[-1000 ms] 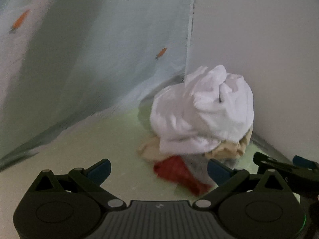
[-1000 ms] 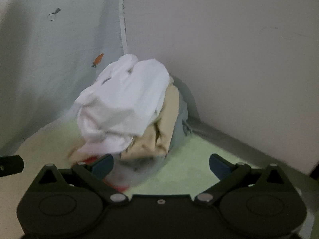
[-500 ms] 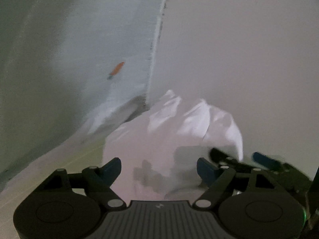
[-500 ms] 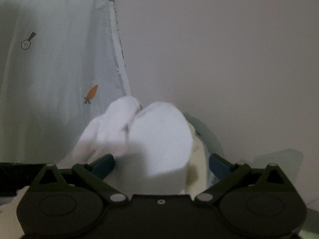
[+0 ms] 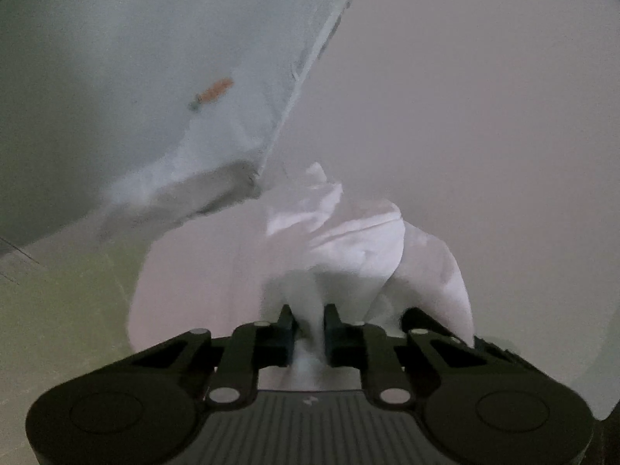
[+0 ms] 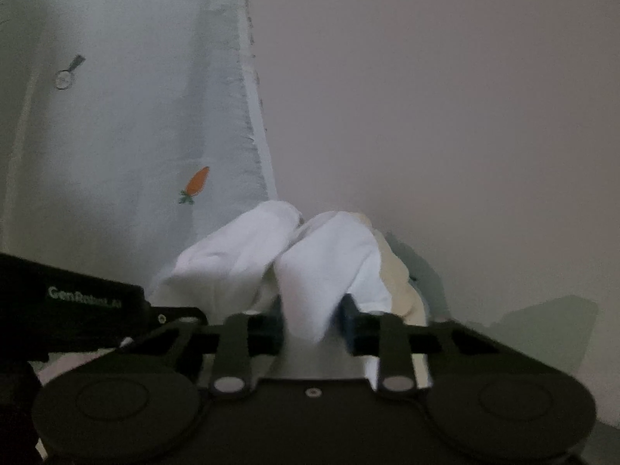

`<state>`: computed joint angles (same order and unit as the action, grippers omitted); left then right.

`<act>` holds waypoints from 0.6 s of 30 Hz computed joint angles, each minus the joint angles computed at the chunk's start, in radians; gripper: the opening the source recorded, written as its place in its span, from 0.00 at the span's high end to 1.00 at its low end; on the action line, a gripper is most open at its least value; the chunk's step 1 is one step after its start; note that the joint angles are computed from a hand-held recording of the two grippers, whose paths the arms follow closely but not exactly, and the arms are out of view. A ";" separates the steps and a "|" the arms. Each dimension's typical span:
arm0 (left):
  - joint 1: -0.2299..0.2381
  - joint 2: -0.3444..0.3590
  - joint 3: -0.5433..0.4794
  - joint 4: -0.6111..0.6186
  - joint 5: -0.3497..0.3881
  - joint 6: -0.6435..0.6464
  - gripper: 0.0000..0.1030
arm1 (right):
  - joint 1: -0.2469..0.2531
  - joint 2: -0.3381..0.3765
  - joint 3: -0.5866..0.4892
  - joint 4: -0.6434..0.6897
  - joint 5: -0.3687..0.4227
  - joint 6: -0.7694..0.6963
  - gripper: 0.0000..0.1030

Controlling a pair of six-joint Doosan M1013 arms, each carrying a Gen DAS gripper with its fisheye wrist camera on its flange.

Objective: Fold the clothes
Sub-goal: 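Grasp the white shirt on top of the heap with both grippers, then lift the white shirt with both grippers and lay it on the open mat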

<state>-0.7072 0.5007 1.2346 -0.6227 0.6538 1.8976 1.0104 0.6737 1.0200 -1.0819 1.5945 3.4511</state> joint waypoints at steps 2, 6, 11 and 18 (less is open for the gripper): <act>-0.006 -0.032 0.034 0.069 -0.057 -0.058 0.87 | 0.008 0.001 -0.006 -0.018 -0.004 -0.026 0.85; -0.008 -0.098 0.102 0.233 -0.154 -0.226 0.88 | 0.033 0.020 -0.056 -0.059 -0.010 -0.076 0.87; 0.016 -0.183 0.206 0.413 -0.225 -0.474 0.88 | 0.066 0.065 -0.150 -0.101 -0.048 -0.154 0.88; 0.053 -0.320 0.371 0.783 -0.247 -0.906 0.90 | 0.120 0.156 -0.320 -0.075 -0.143 -0.275 0.88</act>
